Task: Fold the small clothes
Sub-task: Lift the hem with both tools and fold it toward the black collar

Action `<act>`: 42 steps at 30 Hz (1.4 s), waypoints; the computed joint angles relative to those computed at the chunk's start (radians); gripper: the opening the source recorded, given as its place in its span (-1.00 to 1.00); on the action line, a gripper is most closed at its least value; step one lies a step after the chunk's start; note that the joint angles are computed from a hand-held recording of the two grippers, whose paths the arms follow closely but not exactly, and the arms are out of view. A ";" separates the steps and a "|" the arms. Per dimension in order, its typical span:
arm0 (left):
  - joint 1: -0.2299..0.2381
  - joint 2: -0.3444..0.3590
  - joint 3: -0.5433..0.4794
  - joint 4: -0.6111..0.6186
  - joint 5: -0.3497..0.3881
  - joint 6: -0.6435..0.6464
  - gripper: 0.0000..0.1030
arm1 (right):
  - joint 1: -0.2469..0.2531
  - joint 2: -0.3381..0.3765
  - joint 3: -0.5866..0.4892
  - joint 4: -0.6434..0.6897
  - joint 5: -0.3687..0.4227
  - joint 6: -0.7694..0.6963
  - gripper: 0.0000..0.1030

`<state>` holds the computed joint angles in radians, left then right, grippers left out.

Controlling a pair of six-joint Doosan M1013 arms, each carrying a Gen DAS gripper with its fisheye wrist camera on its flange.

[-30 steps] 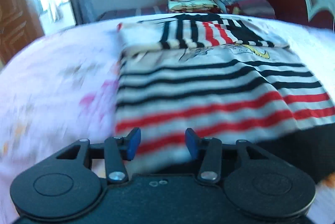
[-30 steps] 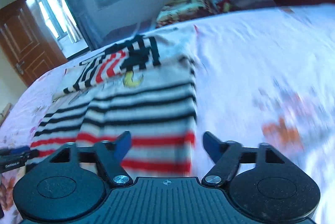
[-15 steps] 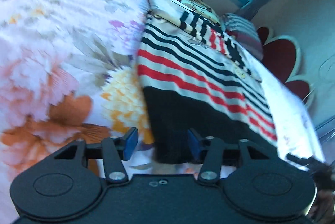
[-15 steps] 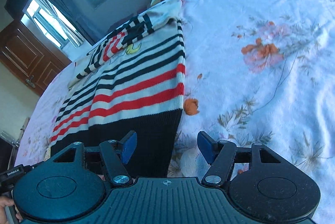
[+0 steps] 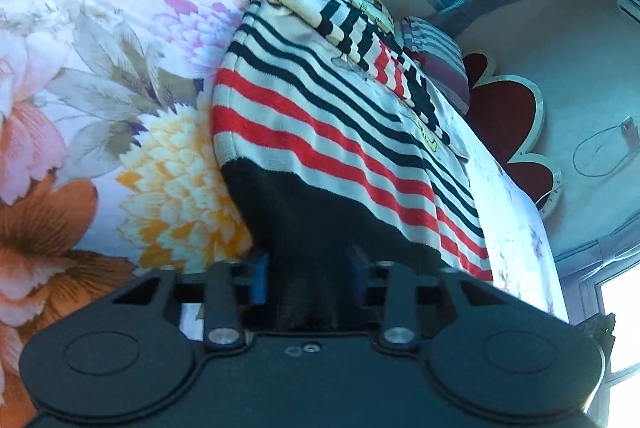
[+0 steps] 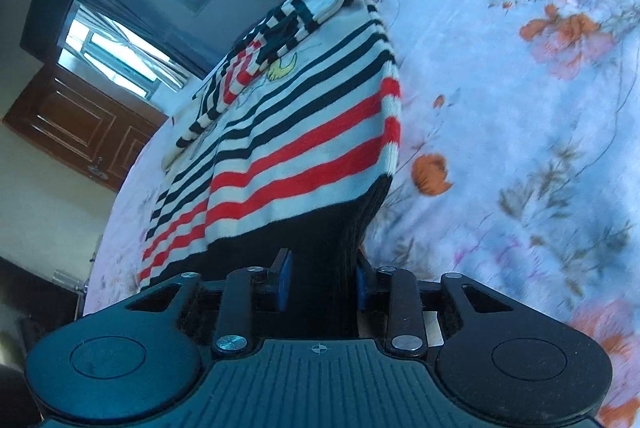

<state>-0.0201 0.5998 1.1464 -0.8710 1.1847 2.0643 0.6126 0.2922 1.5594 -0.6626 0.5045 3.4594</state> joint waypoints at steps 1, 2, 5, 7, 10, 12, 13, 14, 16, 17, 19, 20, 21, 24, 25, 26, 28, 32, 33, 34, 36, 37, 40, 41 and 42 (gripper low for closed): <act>0.000 0.001 -0.002 0.001 0.005 -0.004 -0.59 | 0.003 0.002 -0.004 0.000 0.003 -0.002 -0.39; 0.002 0.002 0.000 -0.009 0.010 0.002 -0.59 | 0.006 0.002 -0.005 0.003 -0.002 0.000 -0.39; 0.014 -0.005 0.024 -0.060 0.028 0.034 -0.43 | 0.015 0.000 -0.002 -0.015 -0.011 0.027 -0.39; 0.022 -0.008 0.048 -0.102 0.034 0.039 -0.38 | 0.020 -0.001 -0.001 -0.033 -0.001 0.047 -0.39; 0.027 -0.001 0.055 -0.148 0.030 0.011 -0.38 | 0.018 0.000 0.002 -0.057 0.003 0.110 -0.39; 0.028 0.005 0.050 -0.160 0.017 -0.023 -0.43 | 0.016 0.004 -0.005 -0.061 0.016 0.132 -0.39; 0.029 0.007 0.046 -0.158 0.007 -0.042 -0.47 | 0.014 0.008 -0.013 -0.052 0.026 0.123 -0.39; 0.031 0.010 0.045 -0.165 0.001 -0.060 -0.51 | 0.013 0.012 -0.022 -0.039 0.035 0.106 -0.45; 0.030 0.011 0.040 -0.140 -0.010 -0.092 -0.85 | 0.011 0.020 -0.042 0.000 0.061 0.053 -0.89; 0.027 0.008 0.037 -0.112 -0.016 -0.088 -0.88 | 0.014 0.022 -0.049 -0.014 0.076 0.055 -0.89; 0.034 -0.017 0.071 -0.159 -0.065 -0.015 -0.89 | 0.030 0.019 -0.057 -0.087 0.108 0.092 -0.89; 0.043 -0.029 0.089 -0.205 -0.076 0.029 -0.89 | 0.039 0.012 -0.056 -0.144 0.116 0.124 -0.89; 0.049 -0.041 0.104 -0.241 -0.089 0.071 -0.89 | 0.050 0.005 -0.051 -0.202 0.121 0.160 -0.89; 0.044 -0.054 0.108 -0.176 -0.127 0.096 -0.89 | 0.062 -0.003 -0.039 -0.238 0.150 0.179 -0.89; 0.032 -0.047 0.092 -0.097 -0.125 0.074 -0.89 | 0.052 0.005 -0.045 -0.150 0.158 0.110 -0.89; 0.020 -0.039 0.085 -0.041 -0.125 0.061 -0.89 | 0.040 0.017 -0.053 -0.052 0.168 0.045 -0.89; 0.017 -0.039 0.086 -0.046 -0.133 0.035 -0.89 | 0.031 0.018 -0.046 -0.013 0.149 0.065 -0.90; 0.029 -0.048 0.088 -0.129 -0.129 0.089 -0.90 | 0.051 0.013 -0.062 -0.140 0.187 0.129 -0.90; 0.030 -0.048 0.082 -0.137 -0.129 0.091 -0.90 | 0.051 0.013 -0.071 -0.146 0.199 0.112 -0.90; 0.031 -0.047 0.073 -0.147 -0.127 0.089 -0.89 | 0.052 0.011 -0.077 -0.162 0.203 0.114 -0.90; 0.034 -0.043 0.048 -0.185 -0.119 0.098 -0.90 | 0.052 0.009 -0.096 -0.195 0.213 0.104 -0.90; 0.033 -0.039 0.031 -0.194 -0.118 0.106 -0.90 | 0.054 0.009 -0.110 -0.211 0.225 0.094 -0.90; 0.009 0.008 -0.092 -0.164 -0.111 0.054 -0.90 | 0.039 0.017 -0.160 -0.243 0.233 0.036 -0.90; 0.003 0.021 -0.128 -0.164 -0.109 0.037 -0.90 | 0.030 0.021 -0.180 -0.241 0.240 0.004 -0.90; -0.002 0.031 -0.161 -0.161 -0.107 0.016 -0.90 | 0.021 0.024 -0.200 -0.235 0.245 -0.020 -0.90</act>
